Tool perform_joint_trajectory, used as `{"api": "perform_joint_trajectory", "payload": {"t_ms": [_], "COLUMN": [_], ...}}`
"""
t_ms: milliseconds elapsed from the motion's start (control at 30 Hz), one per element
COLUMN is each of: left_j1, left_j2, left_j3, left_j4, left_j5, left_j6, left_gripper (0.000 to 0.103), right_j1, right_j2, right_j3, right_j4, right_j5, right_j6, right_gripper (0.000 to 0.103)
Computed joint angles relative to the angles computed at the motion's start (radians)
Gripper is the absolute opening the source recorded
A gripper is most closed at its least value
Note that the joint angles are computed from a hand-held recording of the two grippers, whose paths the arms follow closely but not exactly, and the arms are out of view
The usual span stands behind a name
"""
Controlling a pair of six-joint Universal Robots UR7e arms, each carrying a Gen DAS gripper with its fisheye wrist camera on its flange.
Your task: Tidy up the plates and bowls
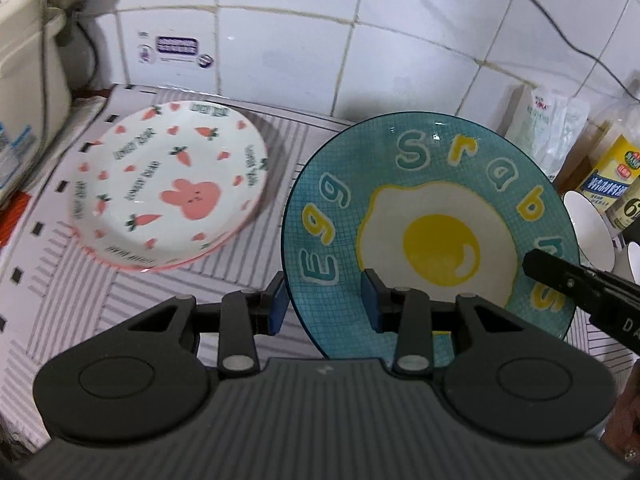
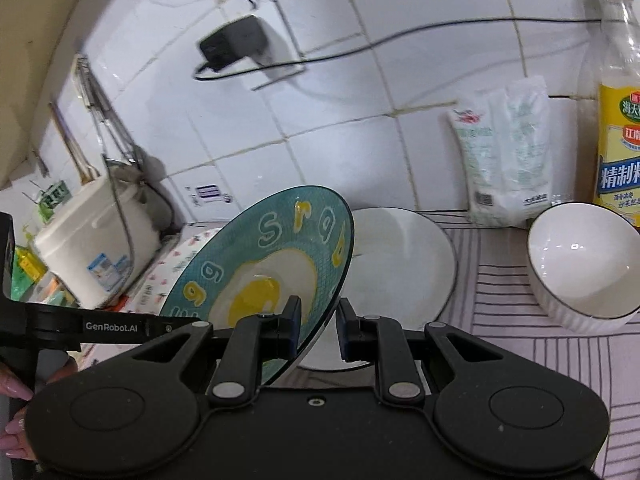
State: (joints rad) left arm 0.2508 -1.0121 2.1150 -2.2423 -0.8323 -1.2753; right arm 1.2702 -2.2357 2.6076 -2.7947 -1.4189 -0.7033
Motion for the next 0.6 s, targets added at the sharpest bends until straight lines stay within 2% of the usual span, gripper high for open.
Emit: {"api": "perform_joint_trajectory", "payload": {"t_ms": [133,300,600], "left_j1": [0.044,0.098,0.127], "left_j2": [0.041,0.086,0.144], "left_j3": [-0.026,-0.072,-0.152], "left_j4": [-0.061,-0.094,-0.015], "left_j5": [-0.014,-0.042,-0.047], "left_j6": [0.072,0.163,0.235], "left_gripper": [0.037,0.037,0.037], "right_j1": [-0.029,-0.019,0.022], "right_j2": [0.050,0.132,0.238], "right_j3": [-0.020,-0.058,-0.089], "right_j4": [-0.032,-0.080,-0.161], "right_j5": [0.006,-0.043,-0.162], "right_j6": [0.004,0.033,0.061], "right_gripper": [0.023,0.023,0.023]}}
